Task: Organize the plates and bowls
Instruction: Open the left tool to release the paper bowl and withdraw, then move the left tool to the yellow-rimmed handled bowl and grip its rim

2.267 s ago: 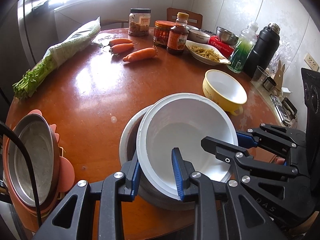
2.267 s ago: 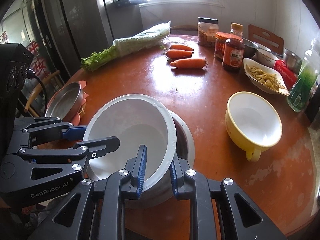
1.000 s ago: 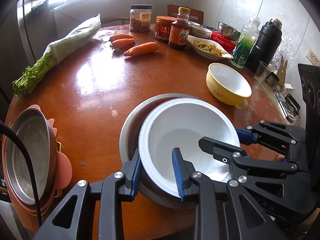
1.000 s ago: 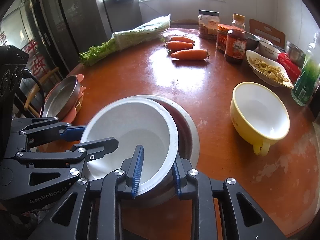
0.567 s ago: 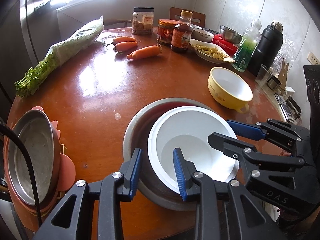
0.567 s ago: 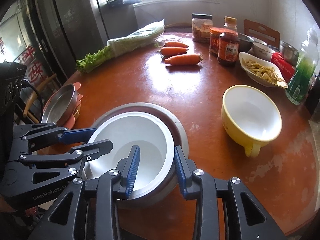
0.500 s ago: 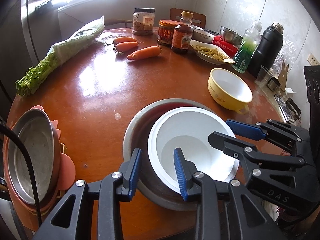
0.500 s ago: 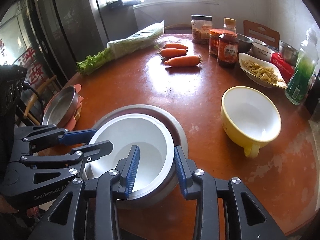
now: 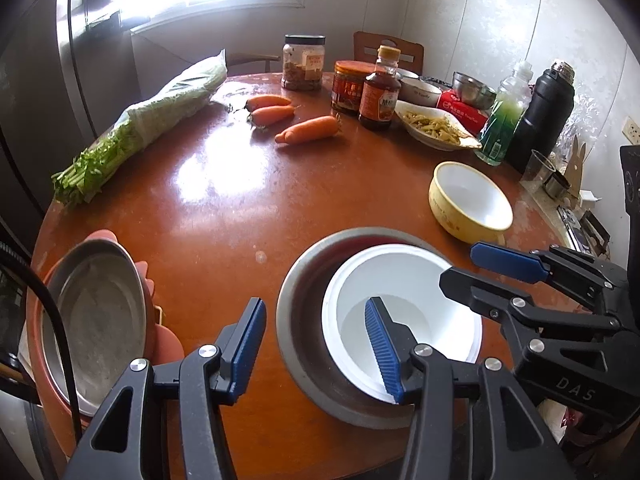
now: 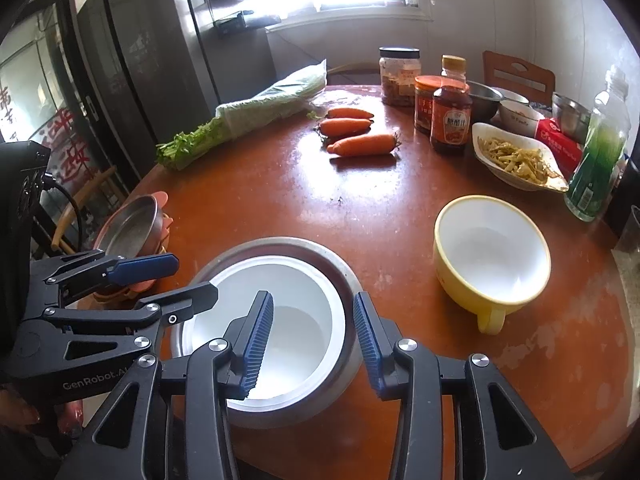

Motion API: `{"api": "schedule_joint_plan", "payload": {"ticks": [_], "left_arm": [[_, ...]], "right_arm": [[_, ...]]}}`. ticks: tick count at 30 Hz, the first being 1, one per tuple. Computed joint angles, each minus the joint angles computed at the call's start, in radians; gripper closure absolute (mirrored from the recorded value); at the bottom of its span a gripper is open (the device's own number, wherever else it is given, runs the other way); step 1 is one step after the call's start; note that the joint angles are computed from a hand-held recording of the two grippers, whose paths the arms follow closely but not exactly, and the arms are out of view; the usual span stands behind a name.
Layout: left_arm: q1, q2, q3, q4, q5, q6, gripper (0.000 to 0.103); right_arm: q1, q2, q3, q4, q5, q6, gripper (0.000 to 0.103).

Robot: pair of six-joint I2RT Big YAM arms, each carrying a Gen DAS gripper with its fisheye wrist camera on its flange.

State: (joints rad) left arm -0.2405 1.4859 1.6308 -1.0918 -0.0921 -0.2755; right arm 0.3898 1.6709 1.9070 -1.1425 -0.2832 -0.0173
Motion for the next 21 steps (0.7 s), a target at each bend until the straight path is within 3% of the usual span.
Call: {"api": "schedule_joint_plan", "payload": {"ticks": [13, 21], "left_arm": [[-0.026, 0.048, 0.097, -0.017, -0.012, 0.019, 0.049], [-0.047, 0.115, 0.193, -0.042, -0.006, 0.042, 0.049]], "right_arm": [[-0.058, -0.025, -0.003, 0.051, 0.001, 0.037, 0.056], [-0.107, -0.023, 0.012, 0.042, 0.023, 0.048, 0.056]]}}
